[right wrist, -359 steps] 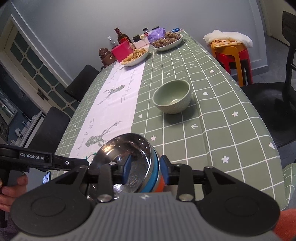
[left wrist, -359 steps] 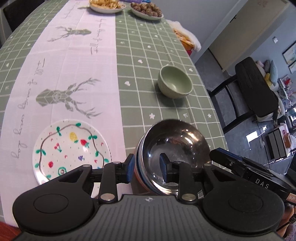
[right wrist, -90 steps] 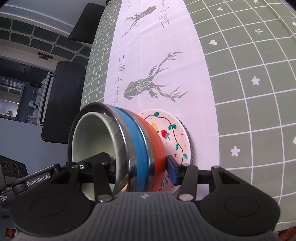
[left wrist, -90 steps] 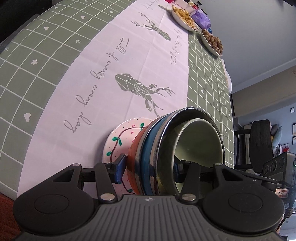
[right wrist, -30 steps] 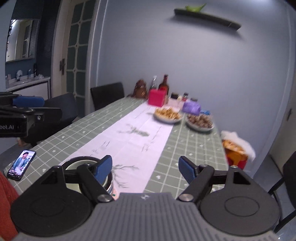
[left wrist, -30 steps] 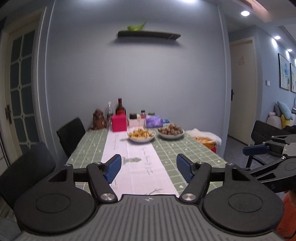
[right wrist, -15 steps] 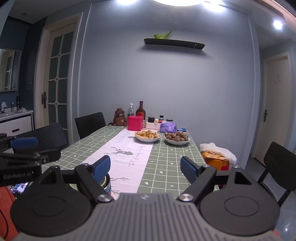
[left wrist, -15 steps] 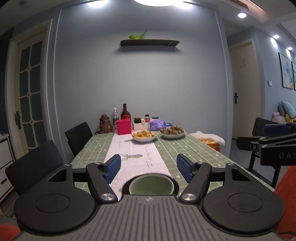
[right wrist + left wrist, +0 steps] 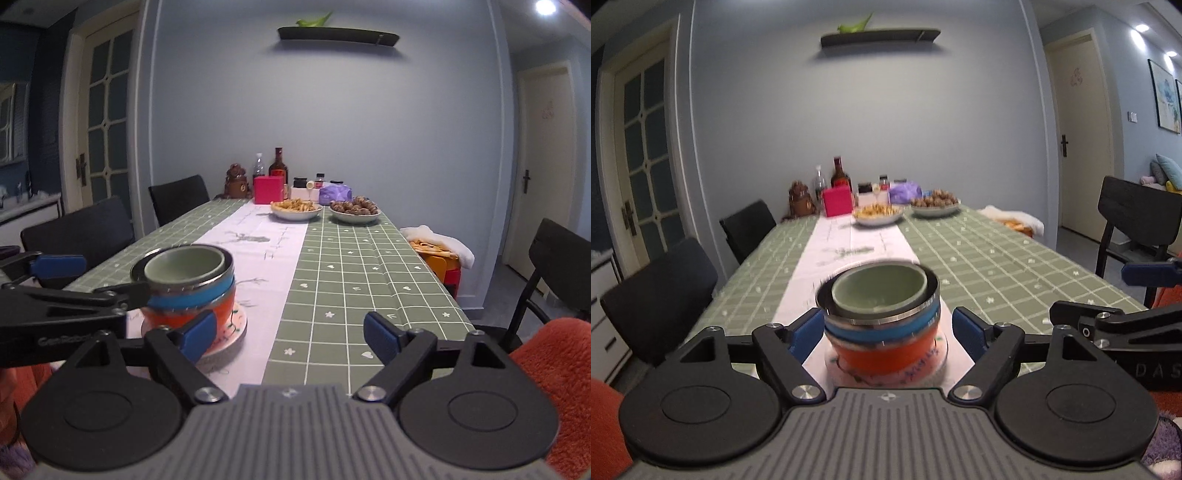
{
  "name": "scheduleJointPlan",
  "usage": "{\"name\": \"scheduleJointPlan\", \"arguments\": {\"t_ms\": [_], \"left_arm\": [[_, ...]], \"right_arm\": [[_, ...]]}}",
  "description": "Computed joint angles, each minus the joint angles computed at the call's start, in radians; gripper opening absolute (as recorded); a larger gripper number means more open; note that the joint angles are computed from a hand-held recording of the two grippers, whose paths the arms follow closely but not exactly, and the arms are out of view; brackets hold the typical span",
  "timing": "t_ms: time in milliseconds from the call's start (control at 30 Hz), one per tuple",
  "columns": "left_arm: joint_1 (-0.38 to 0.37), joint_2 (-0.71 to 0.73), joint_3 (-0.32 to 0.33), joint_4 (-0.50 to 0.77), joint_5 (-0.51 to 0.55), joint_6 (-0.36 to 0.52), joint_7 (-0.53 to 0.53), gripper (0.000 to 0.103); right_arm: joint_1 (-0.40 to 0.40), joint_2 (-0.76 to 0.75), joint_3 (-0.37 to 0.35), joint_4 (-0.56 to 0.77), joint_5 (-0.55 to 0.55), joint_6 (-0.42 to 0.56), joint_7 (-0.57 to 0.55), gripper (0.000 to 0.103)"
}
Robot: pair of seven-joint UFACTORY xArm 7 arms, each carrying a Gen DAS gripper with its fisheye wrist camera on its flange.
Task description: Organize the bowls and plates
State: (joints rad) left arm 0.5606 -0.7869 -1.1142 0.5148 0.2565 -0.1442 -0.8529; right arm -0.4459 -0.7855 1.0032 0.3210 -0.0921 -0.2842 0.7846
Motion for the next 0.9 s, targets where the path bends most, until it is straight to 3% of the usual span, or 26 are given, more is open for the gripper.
{"name": "scheduleJointPlan", "arguments": {"t_ms": [233, 400, 900], "left_arm": [[-0.027, 0.074, 0.006, 0.014, 0.022, 0.118, -0.028, 0.093], [-0.051, 0.113, 0.023, 0.021, 0.064, 0.154, -0.053, 0.093], [-0.058, 0.145, 0.042, 0.042, 0.149, 0.186, -0.118, 0.093]], "right_arm": [[-0.011, 0.091, -0.009, 0.018, -0.006, 0.018, -0.012, 0.09], [-0.001, 0.111, -0.015, 0.019, -0.003, 0.025, -0.019, 0.09], [0.008, 0.129, -0.027, 0.015, 0.013, 0.017, -0.042, 0.09]]}}
